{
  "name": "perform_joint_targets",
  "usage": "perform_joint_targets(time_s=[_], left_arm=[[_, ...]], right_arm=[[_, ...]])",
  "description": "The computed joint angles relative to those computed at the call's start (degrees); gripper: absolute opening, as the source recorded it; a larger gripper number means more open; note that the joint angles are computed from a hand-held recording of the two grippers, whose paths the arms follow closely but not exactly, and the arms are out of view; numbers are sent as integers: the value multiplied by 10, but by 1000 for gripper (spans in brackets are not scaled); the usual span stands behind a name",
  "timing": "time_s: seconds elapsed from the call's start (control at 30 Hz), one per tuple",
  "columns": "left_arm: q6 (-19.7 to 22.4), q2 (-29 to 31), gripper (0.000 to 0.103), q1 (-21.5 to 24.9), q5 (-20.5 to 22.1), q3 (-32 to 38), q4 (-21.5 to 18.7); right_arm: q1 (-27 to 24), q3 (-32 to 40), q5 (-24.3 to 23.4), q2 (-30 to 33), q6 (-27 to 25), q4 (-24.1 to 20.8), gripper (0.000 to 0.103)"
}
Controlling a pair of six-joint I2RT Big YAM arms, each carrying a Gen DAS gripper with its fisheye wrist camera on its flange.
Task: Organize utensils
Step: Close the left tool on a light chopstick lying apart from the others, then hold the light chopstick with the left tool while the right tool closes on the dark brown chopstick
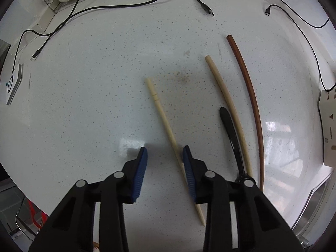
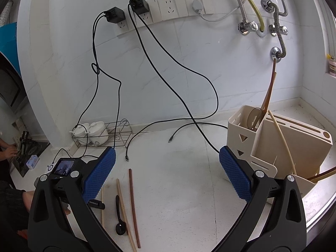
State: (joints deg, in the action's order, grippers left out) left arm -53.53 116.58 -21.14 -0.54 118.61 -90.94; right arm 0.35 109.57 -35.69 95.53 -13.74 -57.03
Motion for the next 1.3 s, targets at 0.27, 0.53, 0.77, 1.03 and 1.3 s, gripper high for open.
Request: perform_joint_targets(time_s=[0.27, 0.53, 0.77, 1.03, 1.3], left_arm=[[26, -67, 8, 28, 54, -101, 84], [45, -79, 8, 25, 45, -115, 89], [76, -104, 4, 34, 44, -150, 111], [151, -119, 0, 48, 47, -155, 99], [128, -145, 0, 67, 77, -196, 124]], right_arm=[[18, 14, 0, 10, -15, -29, 94], [64, 100, 44, 82, -133, -196, 88], [108, 166, 105, 157, -200, -333, 63], [154, 164, 190, 194, -230, -377, 48], [178, 168, 256, 208, -242, -378, 40]])
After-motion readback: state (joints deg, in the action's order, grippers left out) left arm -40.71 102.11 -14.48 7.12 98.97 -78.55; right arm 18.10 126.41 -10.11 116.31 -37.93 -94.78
